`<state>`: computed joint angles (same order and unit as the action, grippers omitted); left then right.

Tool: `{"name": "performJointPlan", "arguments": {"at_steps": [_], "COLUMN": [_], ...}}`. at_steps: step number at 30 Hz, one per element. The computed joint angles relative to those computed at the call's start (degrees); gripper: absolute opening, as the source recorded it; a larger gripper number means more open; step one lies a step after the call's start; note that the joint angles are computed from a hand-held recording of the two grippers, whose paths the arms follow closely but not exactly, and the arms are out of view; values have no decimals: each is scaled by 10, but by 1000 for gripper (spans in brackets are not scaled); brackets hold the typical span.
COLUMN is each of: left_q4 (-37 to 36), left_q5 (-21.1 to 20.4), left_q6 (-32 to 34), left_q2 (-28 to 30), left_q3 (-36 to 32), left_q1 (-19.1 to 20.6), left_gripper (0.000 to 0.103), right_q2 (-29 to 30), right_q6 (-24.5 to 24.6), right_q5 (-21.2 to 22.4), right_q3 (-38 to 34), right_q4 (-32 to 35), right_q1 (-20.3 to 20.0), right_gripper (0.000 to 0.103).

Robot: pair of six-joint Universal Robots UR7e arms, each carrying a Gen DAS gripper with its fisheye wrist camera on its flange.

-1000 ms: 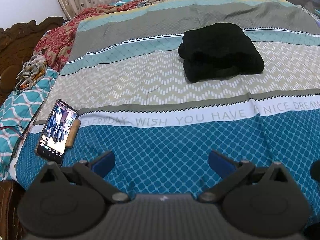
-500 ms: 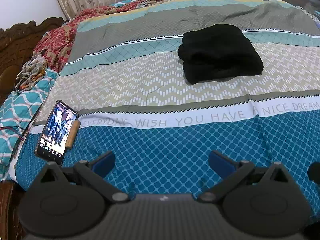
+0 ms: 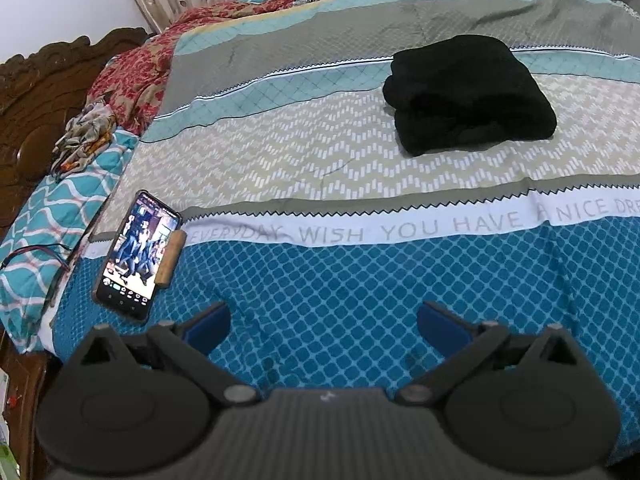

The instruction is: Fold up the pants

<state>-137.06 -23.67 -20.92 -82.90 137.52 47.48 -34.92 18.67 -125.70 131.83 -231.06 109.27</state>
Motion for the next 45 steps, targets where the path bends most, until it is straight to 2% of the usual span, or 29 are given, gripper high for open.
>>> {"name": "performJointPlan", "arguments": {"at_steps": [27,37,45], "left_q4": [-4,14,-14], "left_q5": [-4,7,25], "left_q6": [18,16,40], "left_q2": [-5,-2,8], "left_q3": [0,-2,4], "left_q1": [-4,-13,-23], "left_gripper": [103,103,103], "right_q2": [-3,-9,-6], "right_q6": [-7,-12,-24], "right_q5": [1,5,8], "right_q3": [0,0,3], "right_q4": [-4,2,-20], "right_q1": [2,3,1], "right_gripper": [103,103,103]}}
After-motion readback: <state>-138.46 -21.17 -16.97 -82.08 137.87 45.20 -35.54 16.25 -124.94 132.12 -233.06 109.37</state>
